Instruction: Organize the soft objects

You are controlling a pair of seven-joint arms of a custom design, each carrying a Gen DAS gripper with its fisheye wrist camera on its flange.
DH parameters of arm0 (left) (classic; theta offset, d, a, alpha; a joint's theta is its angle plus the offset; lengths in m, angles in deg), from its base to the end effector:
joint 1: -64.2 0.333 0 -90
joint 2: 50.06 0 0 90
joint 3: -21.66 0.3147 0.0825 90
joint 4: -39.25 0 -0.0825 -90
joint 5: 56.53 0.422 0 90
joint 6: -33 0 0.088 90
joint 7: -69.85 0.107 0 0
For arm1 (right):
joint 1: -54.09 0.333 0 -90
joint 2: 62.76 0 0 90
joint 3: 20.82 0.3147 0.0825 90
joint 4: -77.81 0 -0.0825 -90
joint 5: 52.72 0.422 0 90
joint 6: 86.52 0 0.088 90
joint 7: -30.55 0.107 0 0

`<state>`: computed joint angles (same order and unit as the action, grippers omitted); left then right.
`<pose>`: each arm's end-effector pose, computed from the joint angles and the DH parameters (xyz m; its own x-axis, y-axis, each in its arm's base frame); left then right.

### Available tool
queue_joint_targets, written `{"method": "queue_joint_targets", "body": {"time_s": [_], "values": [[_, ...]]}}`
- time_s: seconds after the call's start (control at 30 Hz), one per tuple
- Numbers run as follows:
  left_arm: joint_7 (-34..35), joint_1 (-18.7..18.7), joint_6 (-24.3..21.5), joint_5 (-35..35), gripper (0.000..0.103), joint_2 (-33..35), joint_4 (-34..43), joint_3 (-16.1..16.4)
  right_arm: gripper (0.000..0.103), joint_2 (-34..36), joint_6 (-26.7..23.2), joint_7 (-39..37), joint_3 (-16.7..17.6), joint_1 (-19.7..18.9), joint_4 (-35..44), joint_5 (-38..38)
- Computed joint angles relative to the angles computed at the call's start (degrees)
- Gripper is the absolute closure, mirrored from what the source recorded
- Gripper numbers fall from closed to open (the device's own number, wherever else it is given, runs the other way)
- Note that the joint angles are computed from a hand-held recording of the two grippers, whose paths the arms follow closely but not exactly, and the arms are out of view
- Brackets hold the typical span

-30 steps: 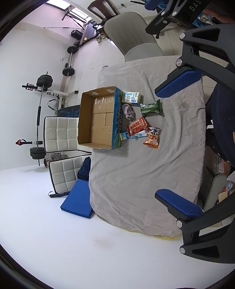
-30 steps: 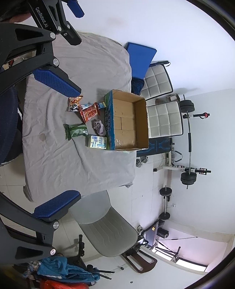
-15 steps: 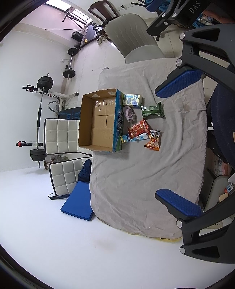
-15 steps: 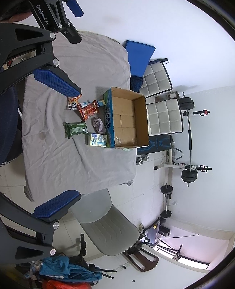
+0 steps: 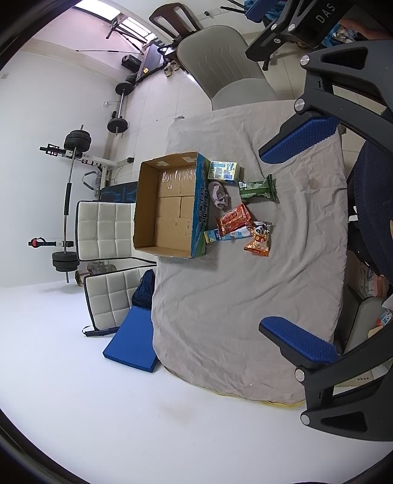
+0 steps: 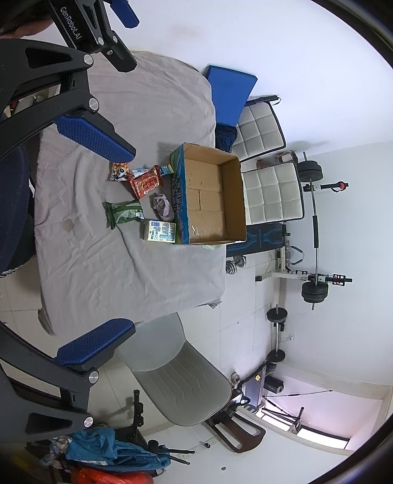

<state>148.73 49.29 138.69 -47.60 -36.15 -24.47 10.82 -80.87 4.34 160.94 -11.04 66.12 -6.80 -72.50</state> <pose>0.6240 -0.2628 0.7394 -0.2371 -0.9714 -0.0136 -0.8485 0.2138 -0.4840 0.4304 0.1588 0.8454 -0.3838 -0.9234 0.0107 -0.7774 0.3169 -0.5433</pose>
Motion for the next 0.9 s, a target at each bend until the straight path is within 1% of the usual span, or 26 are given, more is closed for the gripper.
{"method": "queue_joint_targets", "body": {"time_s": [0.9], "values": [[-0.4,-0.8,-0.2,0.3,0.0,2.0,3.0,0.2,0.0,0.7,0.7,-0.6,-0.5,-0.2,0.7,-0.2]]}}
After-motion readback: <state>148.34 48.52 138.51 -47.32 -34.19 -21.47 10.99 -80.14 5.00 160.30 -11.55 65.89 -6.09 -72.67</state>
